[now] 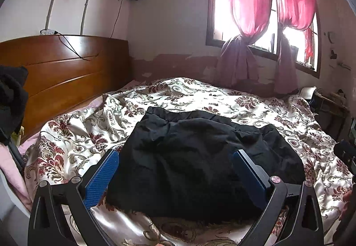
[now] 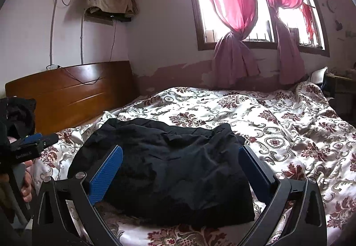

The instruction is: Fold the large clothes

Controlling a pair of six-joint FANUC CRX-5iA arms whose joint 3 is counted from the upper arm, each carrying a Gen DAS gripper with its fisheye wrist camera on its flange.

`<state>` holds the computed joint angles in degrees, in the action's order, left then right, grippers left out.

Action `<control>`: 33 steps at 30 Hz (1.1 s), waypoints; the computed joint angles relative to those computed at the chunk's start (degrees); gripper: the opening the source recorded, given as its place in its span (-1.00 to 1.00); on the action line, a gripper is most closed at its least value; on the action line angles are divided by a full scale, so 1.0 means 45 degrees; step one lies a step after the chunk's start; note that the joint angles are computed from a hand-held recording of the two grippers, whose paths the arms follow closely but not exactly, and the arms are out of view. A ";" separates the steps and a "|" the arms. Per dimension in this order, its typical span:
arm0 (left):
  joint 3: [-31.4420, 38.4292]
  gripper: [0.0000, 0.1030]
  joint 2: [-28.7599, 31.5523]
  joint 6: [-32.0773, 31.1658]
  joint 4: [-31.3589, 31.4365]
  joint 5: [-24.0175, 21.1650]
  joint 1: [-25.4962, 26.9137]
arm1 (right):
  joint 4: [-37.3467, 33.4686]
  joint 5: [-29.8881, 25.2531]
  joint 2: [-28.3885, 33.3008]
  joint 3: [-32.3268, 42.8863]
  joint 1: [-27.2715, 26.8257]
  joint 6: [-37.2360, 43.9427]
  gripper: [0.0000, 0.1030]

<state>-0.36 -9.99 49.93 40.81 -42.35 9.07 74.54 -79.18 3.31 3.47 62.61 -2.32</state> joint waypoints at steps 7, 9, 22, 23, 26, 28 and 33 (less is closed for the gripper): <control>-0.1019 1.00 -0.0751 -0.0964 0.0771 0.0245 0.0161 | 0.0165 -0.0372 0.0083 -0.0034 0.0409 -0.0237 0.98; -0.1271 1.00 -0.0916 -0.1220 0.1097 0.0326 0.0214 | 0.0239 -0.0513 0.0134 0.0000 0.0506 -0.0274 0.98; -0.3059 1.00 -0.2226 -0.2624 0.2418 0.0388 0.0832 | -0.0117 -0.0847 0.0410 -0.0055 0.1291 -0.1022 0.98; -0.3100 1.00 -0.2279 -0.2700 0.2312 0.0426 0.0834 | -0.0138 -0.0906 0.0456 -0.0060 0.1327 -0.1039 0.98; -0.3427 1.00 -0.2540 -0.3175 0.2158 0.0616 0.0817 | -0.0336 -0.0913 0.0543 -0.0063 0.1421 -0.1108 0.98; -0.3691 1.00 -0.2687 -0.3566 0.2310 0.0735 0.0811 | -0.0471 -0.0928 0.0577 -0.0103 0.1472 -0.1182 0.98; -0.4106 1.00 -0.2841 -0.3715 0.2703 0.0769 0.0928 | -0.0634 -0.1170 0.0754 -0.0099 0.1673 -0.1161 0.98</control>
